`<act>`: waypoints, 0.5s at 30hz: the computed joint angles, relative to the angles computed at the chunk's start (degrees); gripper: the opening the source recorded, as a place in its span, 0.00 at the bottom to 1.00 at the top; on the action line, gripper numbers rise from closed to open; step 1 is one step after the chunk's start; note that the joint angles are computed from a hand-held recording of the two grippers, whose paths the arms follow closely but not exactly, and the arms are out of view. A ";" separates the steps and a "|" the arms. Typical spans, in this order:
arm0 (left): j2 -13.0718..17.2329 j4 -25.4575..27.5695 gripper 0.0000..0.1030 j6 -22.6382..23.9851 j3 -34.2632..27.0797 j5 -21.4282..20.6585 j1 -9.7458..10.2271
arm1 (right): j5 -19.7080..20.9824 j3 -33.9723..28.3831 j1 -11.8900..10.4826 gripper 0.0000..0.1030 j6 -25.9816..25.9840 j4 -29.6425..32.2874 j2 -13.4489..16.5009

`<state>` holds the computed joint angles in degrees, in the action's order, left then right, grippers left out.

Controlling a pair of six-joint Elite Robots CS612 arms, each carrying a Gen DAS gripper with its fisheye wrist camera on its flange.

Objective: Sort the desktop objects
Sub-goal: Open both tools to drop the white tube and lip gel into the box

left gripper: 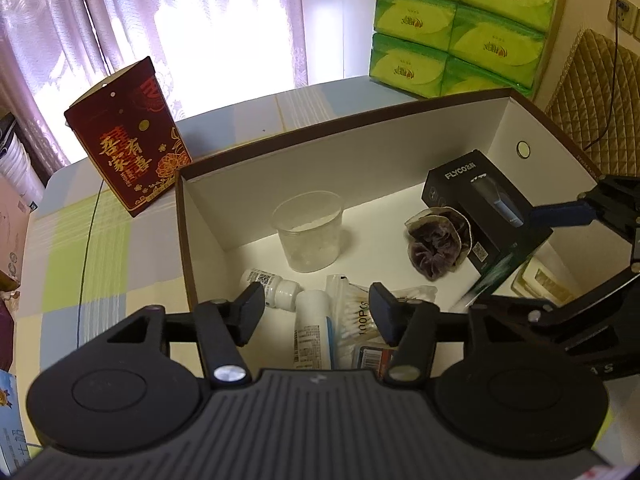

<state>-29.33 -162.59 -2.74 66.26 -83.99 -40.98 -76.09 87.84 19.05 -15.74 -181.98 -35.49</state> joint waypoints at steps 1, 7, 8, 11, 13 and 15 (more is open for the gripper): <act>-0.11 -0.14 0.51 -0.14 0.13 -0.08 0.02 | 0.18 0.17 -0.07 0.95 0.27 -0.50 -0.04; -1.20 -1.73 0.63 -0.98 1.77 -0.31 -0.02 | 0.35 1.89 -0.56 0.96 3.24 0.17 -1.34; -1.43 -2.07 0.65 -1.15 2.16 -0.38 -0.05 | 0.30 2.30 -0.66 0.96 3.82 0.31 -1.60; -2.19 -2.94 0.73 -1.86 3.40 -0.33 -0.20 | -0.22 3.77 -0.91 0.98 5.31 -0.22 -2.39; -2.77 -3.80 0.74 -2.01 4.44 0.24 -0.42 | -0.70 4.65 -1.01 0.98 6.01 -0.54 -2.95; -3.34 -4.40 0.76 -2.39 5.39 0.81 -0.65 | -0.71 5.46 -1.18 0.98 6.95 -0.60 -3.57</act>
